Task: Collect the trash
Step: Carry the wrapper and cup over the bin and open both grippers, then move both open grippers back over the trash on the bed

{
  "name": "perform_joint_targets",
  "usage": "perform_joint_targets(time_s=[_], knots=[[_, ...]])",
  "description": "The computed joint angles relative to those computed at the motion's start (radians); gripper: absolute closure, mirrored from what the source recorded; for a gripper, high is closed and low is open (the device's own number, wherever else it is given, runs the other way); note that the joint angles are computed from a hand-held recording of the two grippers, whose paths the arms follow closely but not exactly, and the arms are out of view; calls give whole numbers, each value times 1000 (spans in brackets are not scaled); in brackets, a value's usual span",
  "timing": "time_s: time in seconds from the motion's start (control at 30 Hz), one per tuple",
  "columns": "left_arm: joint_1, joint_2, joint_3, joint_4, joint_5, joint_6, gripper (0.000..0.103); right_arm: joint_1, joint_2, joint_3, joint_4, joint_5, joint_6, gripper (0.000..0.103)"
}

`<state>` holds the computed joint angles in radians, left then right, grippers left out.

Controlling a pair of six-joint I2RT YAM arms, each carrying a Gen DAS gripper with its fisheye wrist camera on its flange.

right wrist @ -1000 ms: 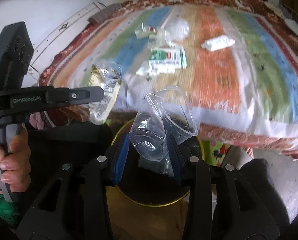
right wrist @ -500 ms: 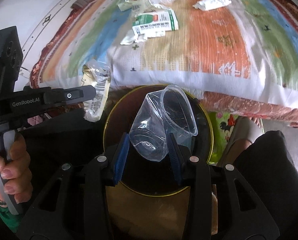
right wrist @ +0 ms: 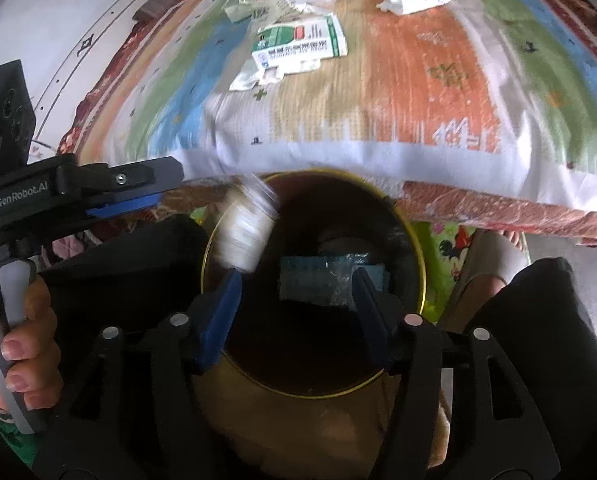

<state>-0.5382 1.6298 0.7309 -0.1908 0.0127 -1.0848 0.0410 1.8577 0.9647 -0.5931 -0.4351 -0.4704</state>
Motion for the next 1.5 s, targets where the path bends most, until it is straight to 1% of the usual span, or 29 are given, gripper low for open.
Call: perform_joint_targets(time_s=[0.13,0.2,0.3,0.37,0.43,0.47,0.5,0.53,0.6,0.63,0.7,0.73,0.87,0.9,1.0,1.03,1.07,1.13,1.17,1.27,1.37,1.5], knots=[[13,-22,-9,0,-28,-3,47,-1,-13,-1,15,4,8,47],[27,-34,-12,3,-22,-3,46,-1,-15,0,21,3,11,46],[32,-70,-11,-7,-54,4,40,4,-40,-11,49,17,19,45],[40,-86,-3,-22,-71,18,38,4,-52,-11,57,17,19,41],[52,-100,6,-37,-87,31,35,5,-67,-11,69,16,21,40],[62,-109,10,-45,-95,36,33,6,-80,-10,78,12,22,39],[70,-117,10,-46,-95,39,30,6,-86,-9,84,9,23,36],[88,-130,7,-41,-86,46,27,4,-90,-6,89,7,23,34],[122,-153,-1,-29,-61,55,24,6,-101,4,103,7,29,33],[132,-172,-1,-36,-80,51,18,8,-103,12,108,10,31,32],[134,-202,1,-51,-131,45,12,11,-104,33,112,11,32,32],[134,-206,12,-62,-157,47,10,13,-105,40,113,10,33,32],[174,-181,48,-79,-155,77,8,27,-108,71,134,3,35,32],[190,-170,61,-82,-162,80,6,34,-109,76,145,7,35,29],[234,-146,92,-93,-145,119,6,53,-114,93,192,18,40,22],[250,-142,98,-93,-135,137,6,56,-113,102,198,15,41,18],[268,-136,107,-94,-126,154,6,57,-107,118,206,7,48,17],[290,-125,121,-102,-131,167,6,58,-90,148,212,-5,63,10],[308,-114,132,-105,-134,176,6,60,-79,165,218,-11,74,9],[351,-73,162,-94,-116,205,6,72,-50,210,244,-6,96,9],[390,-14,199,-61,-93,257,6,83,-14,253,268,-3,113,9],[417,60,252,-42,-97,321,6,87,37,307,287,-19,146,9]])
